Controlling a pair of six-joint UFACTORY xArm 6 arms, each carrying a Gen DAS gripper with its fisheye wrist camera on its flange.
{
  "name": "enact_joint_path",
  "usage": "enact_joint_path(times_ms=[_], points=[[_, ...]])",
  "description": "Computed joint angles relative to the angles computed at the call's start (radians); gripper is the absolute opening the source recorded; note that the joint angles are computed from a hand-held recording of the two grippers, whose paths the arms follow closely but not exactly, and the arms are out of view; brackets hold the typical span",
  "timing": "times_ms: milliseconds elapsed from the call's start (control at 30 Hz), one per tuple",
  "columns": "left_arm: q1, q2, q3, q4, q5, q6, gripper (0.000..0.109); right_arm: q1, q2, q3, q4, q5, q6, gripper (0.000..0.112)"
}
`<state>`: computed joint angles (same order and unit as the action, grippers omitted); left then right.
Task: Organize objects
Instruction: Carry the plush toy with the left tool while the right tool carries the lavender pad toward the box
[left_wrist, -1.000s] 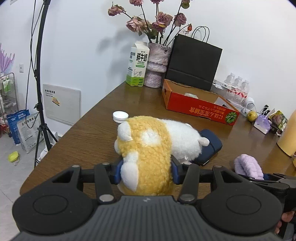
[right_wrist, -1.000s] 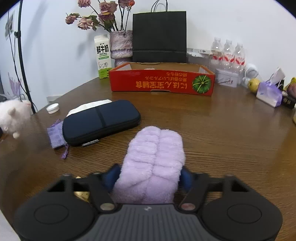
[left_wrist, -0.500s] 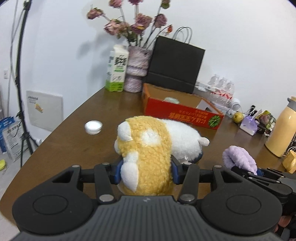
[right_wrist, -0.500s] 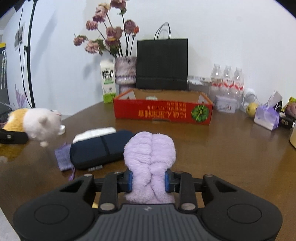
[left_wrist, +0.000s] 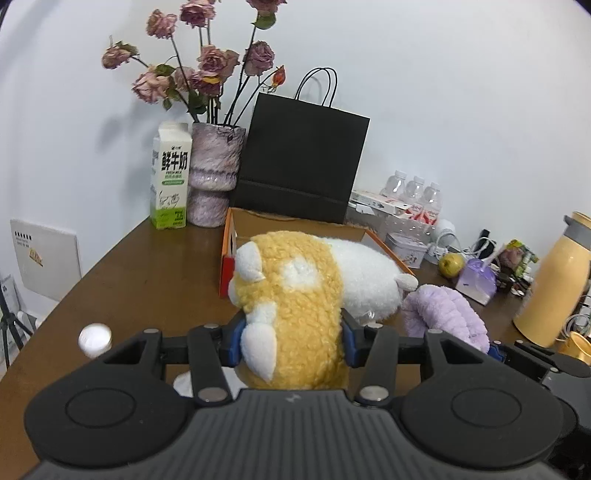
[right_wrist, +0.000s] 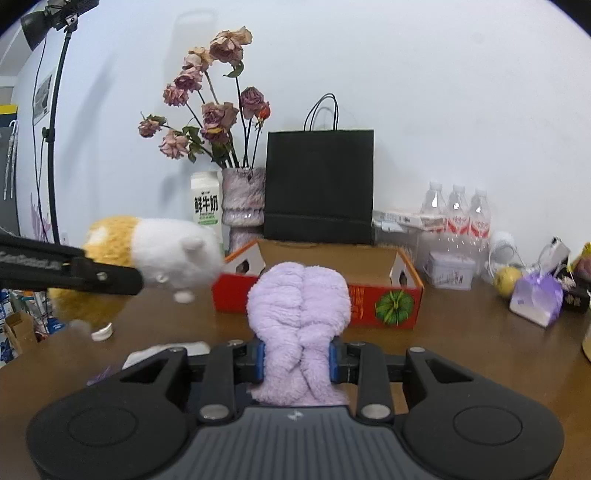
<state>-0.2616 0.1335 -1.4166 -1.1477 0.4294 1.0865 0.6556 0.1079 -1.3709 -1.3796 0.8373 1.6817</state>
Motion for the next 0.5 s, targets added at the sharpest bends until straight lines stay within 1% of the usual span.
enact_joint_path(times_ms=[100, 167, 233, 300, 400, 433, 500], points=[[-0.027, 0.086, -0.115, 0.089, -0.016, -0.099, 0.049, -0.049, 0.032, -0.054, 0.004, -0.036, -0.049, 0.028], [-0.045, 0.159, -0.209, 0.173, -0.033, -0.188, 0.049, -0.084, 0.060, -0.099, 0.007, -0.065, -0.080, 0.028], [-0.053, 0.230, -0.306, 0.250, -0.024, -0.280, 0.049, -0.116, 0.090, -0.141, 0.012, -0.092, -0.103, 0.028], [-0.057, 0.307, -0.414, 0.329, -0.004, -0.372, 0.049, -0.150, 0.127, -0.191, 0.024, -0.122, -0.123, 0.028], [-0.066, 0.439, -0.602, 0.480, 0.024, -0.528, 0.049, -0.197, 0.185, -0.266, 0.043, -0.164, -0.140, 0.028], [-0.067, 0.487, -0.673, 0.518, 0.045, -0.570, 0.049, -0.213, 0.208, -0.295, 0.053, -0.179, -0.145, 0.028], [-0.067, 0.610, -0.863, 0.630, 0.107, -0.690, 0.049, -0.241, 0.255, -0.353, 0.065, -0.203, -0.154, 0.028]])
